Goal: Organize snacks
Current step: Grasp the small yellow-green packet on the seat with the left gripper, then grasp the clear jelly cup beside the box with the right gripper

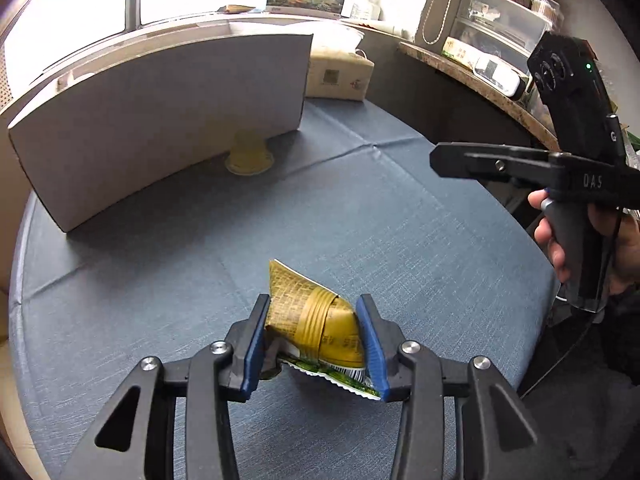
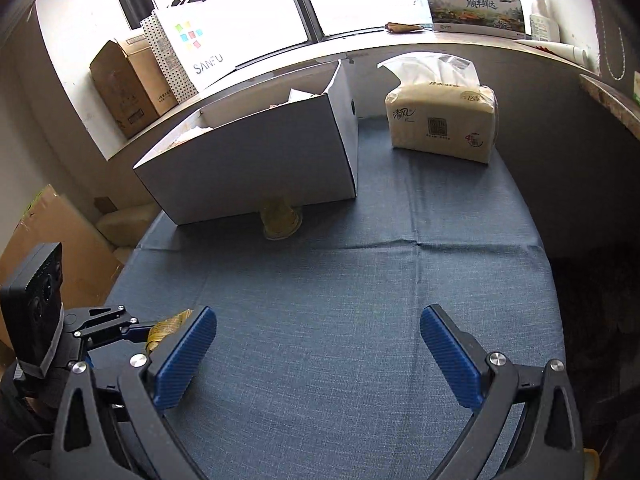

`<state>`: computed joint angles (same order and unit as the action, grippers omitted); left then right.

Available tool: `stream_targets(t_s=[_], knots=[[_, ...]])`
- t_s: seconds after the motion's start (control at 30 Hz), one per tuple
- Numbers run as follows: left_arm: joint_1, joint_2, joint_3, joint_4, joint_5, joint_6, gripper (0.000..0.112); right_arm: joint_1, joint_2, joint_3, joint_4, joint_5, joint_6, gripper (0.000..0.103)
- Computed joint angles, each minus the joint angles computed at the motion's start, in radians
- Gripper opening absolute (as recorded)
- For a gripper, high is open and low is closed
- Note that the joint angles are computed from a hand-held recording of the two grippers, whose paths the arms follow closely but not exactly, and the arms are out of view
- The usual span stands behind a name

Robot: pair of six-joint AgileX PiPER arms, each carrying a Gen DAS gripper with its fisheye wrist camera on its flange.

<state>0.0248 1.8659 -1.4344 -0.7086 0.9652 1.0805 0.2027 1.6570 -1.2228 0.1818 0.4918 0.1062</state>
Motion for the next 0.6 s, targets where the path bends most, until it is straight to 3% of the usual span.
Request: stream_targets(t_s=[0.13, 0.3, 0.37, 0.47, 0.57, 0.6], knots=[[0.063, -0.033, 0.007, -0.051, 0.001, 0.020, 0.047, 0.053, 0.123, -0.153, -0.131, 0.051, 0.087, 0.103], [0.166, -0.062, 0.033, -0.161, -0.009, 0.047, 0.047, 0.078, 0.317, -0.415, -0.129, 0.112, 0.050, 0.103], [0.198, -0.054, 0.021, -0.171, 0.010, 0.044, 0.047, 0.093, 0.400, -0.543, -0.173, 0.159, 0.075, 0.103], [0.231, -0.048, 0.012, -0.178, 0.019, 0.047, 0.047, 0.135, 0.550, -0.780, -0.332, 0.294, 0.177, 0.103], [0.258, -0.043, 0.007, -0.190, 0.026, 0.051, 0.047, 0.125, 0.642, -0.904, -0.252, 0.340, 0.121, 0.103], [0.259, -0.038, 0.003, -0.192, 0.025, 0.045, 0.047, 0.127, 0.658, -0.921, -0.261, 0.342, 0.133, 0.092]])
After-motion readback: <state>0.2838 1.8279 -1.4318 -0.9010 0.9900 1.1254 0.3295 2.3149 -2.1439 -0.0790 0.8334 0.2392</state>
